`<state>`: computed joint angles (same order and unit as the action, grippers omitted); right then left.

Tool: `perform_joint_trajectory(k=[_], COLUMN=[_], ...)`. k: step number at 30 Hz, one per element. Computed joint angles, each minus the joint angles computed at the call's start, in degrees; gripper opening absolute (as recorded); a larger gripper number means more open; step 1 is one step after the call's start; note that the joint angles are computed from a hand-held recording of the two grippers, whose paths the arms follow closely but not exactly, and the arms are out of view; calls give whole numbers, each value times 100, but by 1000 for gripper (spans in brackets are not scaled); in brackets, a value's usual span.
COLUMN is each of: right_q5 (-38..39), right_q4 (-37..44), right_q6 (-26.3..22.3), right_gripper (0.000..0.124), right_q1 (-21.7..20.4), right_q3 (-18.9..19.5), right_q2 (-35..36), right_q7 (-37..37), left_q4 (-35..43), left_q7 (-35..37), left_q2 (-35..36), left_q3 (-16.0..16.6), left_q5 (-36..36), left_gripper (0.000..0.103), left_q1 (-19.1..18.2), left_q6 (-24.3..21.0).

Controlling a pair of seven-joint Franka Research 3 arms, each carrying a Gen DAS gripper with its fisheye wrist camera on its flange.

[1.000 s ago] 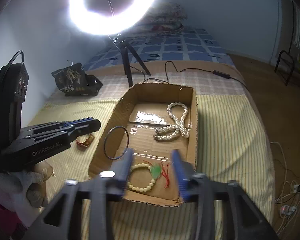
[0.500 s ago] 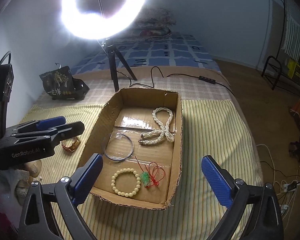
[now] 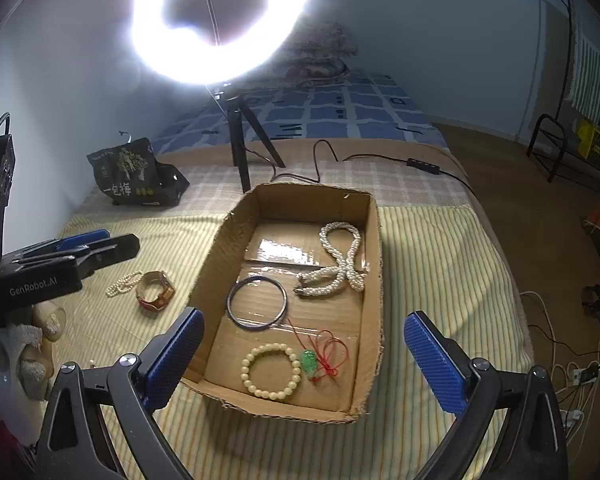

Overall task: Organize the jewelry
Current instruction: 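Move right tool to the brown leather watch while left tool approaches the small pearl strand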

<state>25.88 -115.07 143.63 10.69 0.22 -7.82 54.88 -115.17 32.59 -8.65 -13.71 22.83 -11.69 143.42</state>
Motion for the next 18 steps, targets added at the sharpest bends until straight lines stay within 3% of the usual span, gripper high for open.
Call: perform_joint_trajectory(k=[18], right_q5=[687], right_q4=[42], right_q6=[63], right_gripper=[101], right_q1=[356], right_q3=[128], right_q2=[-1], right_q7=[-411], left_q4=[-1108], left_q7=[236], left_q2=[-1212], left_q3=[279], left_q5=[-263], left_gripper=[73], left_q1=[432], left_q6=[-264])
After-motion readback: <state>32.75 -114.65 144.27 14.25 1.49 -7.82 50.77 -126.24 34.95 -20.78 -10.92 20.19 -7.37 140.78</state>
